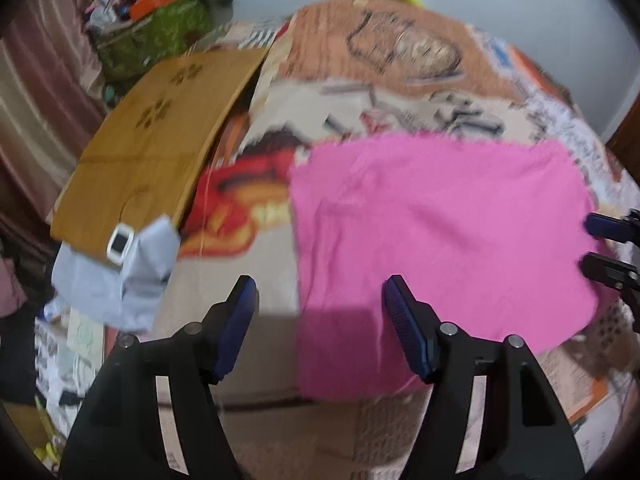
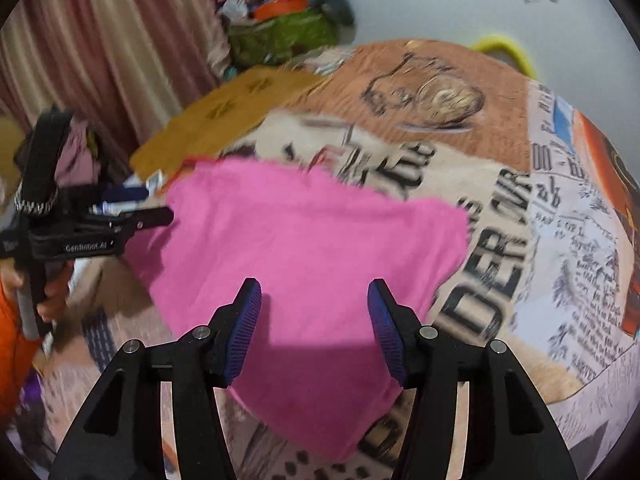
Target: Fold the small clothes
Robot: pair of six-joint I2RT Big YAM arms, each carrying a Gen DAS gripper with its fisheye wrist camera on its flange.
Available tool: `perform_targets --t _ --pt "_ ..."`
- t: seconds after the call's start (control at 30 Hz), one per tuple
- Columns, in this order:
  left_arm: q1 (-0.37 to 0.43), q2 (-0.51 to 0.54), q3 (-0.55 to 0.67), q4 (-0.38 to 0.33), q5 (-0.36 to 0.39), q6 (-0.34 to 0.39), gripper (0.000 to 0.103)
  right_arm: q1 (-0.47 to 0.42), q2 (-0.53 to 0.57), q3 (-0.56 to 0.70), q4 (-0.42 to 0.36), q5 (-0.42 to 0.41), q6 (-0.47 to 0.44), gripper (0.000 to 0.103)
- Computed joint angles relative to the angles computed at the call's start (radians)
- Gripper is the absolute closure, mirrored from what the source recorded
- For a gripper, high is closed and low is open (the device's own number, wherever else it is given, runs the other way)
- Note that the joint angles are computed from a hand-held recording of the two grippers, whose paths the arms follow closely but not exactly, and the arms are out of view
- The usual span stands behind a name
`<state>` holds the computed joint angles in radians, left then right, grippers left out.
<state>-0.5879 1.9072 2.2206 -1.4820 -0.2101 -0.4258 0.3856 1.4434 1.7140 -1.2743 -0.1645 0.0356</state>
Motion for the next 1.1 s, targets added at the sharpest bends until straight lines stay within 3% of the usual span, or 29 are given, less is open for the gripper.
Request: perform_targets --t 0.1,0.27,0.53,0.7,0.77,0.93,1.1 --pt "0.011 -0.068 -0.095 0.03 0.016 -0.028 0.037 -0.016 -0.041 -0.041 -0.022 -0.011 0.0 0.051" --pt "0.004 -0.153 -0.153 0.008 -0.027 -0.063 0.037 -0.06 -0.117 -0.07 -0.071 0.029 0.01 0.051" --pt "-0.115 -0.24 -0.056 0.031 -0.164 -0.061 0.037 -0.072 -0.255 -0.02 -0.018 0.051 0.089 0.051" --pt "-0.243 -0.277 0.065 0.092 -0.285 -0.01 0.037 0.016 -0.323 0.049 0.062 0.114 0.131 0.051" --pt "-0.304 -0.284 0.113 0.121 -0.364 0.018 0.037 0.068 -0.34 0.067 0.107 0.141 0.147 0.051" --pt "-0.435 -0.315 0.157 0.199 -0.539 0.054 0.037 0.238 -0.403 0.079 0.217 0.292 0.143 0.051" --pt "-0.536 -0.355 0.123 0.271 -0.707 0.068 0.036 0.389 -0.456 0.051 0.288 0.457 0.12 0.051"
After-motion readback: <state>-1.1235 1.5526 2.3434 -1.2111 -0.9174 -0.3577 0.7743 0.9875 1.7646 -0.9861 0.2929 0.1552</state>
